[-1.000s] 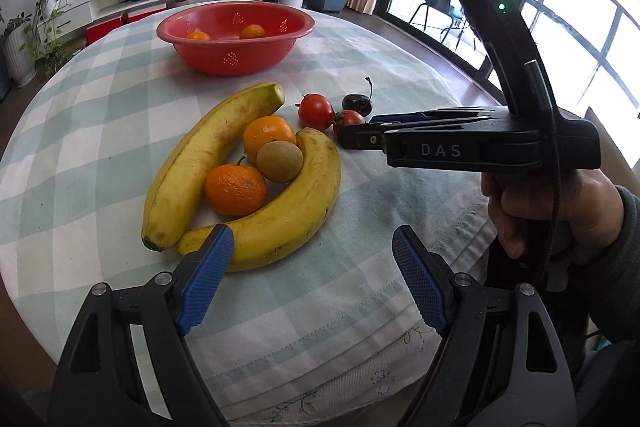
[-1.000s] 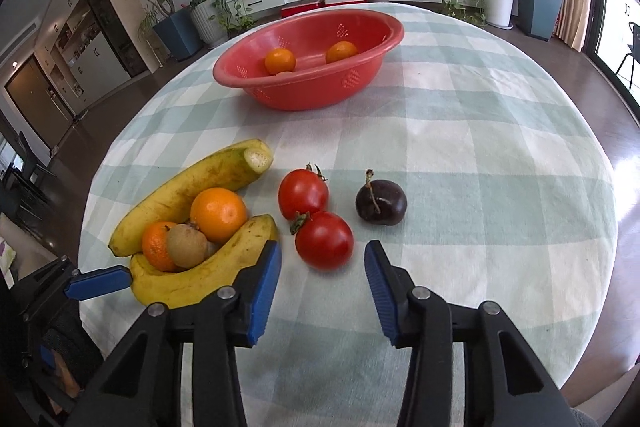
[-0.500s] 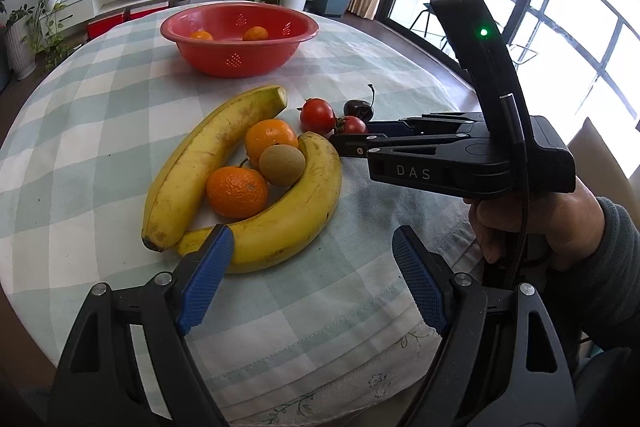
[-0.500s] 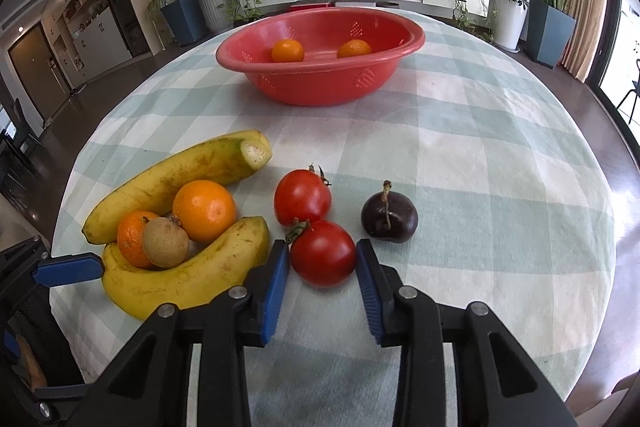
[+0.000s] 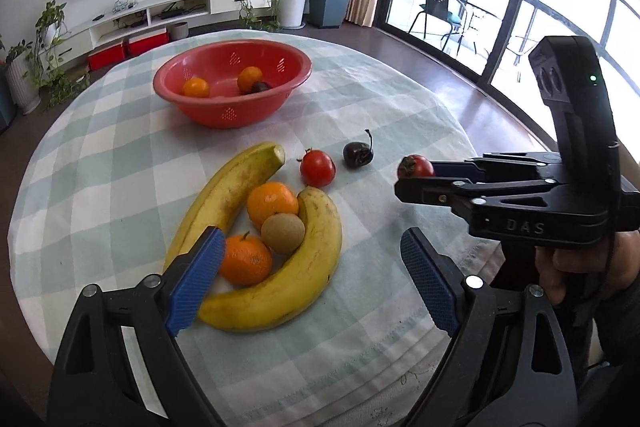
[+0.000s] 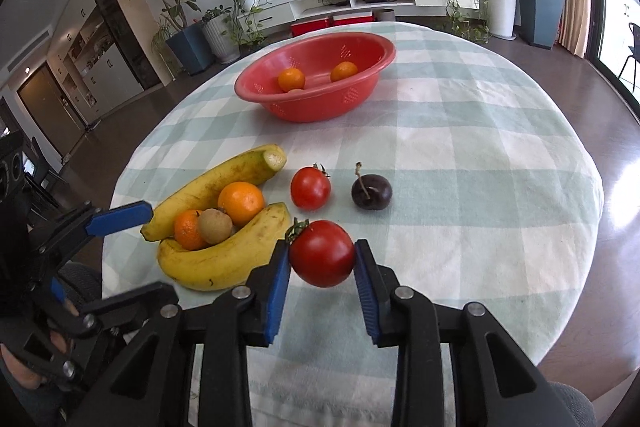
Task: Organize fruits
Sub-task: 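Lift the tomato with the right tool while the left tool grasps the other tomato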
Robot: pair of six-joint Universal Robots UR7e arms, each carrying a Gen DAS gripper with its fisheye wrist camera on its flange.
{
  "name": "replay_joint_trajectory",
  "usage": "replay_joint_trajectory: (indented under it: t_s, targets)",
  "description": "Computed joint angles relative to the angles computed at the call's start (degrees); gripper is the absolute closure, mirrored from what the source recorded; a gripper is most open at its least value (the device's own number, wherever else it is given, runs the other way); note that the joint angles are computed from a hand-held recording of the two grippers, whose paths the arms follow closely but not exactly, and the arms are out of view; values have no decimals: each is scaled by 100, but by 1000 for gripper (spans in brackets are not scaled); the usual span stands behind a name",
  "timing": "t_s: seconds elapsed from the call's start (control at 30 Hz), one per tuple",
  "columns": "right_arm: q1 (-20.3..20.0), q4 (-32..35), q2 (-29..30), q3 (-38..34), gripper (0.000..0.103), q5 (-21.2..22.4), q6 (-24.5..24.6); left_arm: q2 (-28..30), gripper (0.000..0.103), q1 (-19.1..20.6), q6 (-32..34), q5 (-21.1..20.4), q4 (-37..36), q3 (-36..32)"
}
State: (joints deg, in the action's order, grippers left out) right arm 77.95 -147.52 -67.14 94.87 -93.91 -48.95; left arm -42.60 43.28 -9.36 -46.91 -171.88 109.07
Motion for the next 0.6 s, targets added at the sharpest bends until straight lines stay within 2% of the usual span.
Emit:
replay_joint_trajectory:
  t_s: [0.17, 0.3, 0.37, 0.4, 0.43, 0.5, 0.6]
  targets:
    - [-140, 65, -189, -52, 68, 254, 159, 437, 11, 137, 960, 31, 1134, -1106]
    - [-223, 121, -221, -93, 68, 453, 241, 806, 11, 324, 1312, -116, 2453, -2112]
    - [-256, 197, -207, -144, 68, 522, 273, 961, 14, 392, 1425, -131, 2825, -2469]
    - [-271, 225, -201, -165, 68, 569, 273, 1044, 21, 425, 1436, -124, 3081, -2658]
    - [-283, 250, -189, -189, 68, 606, 274, 1119, 32, 468, 1447, -156, 3332, -2839]
    - [-314, 321, -180, -230, 68, 664, 302, 1258, 43, 539, 1409, -187, 3839, -3163]
    - [-361, 424, -167, -294, 68, 754, 333, 1368, 46, 617, 1418, -184, 4150, -3341]
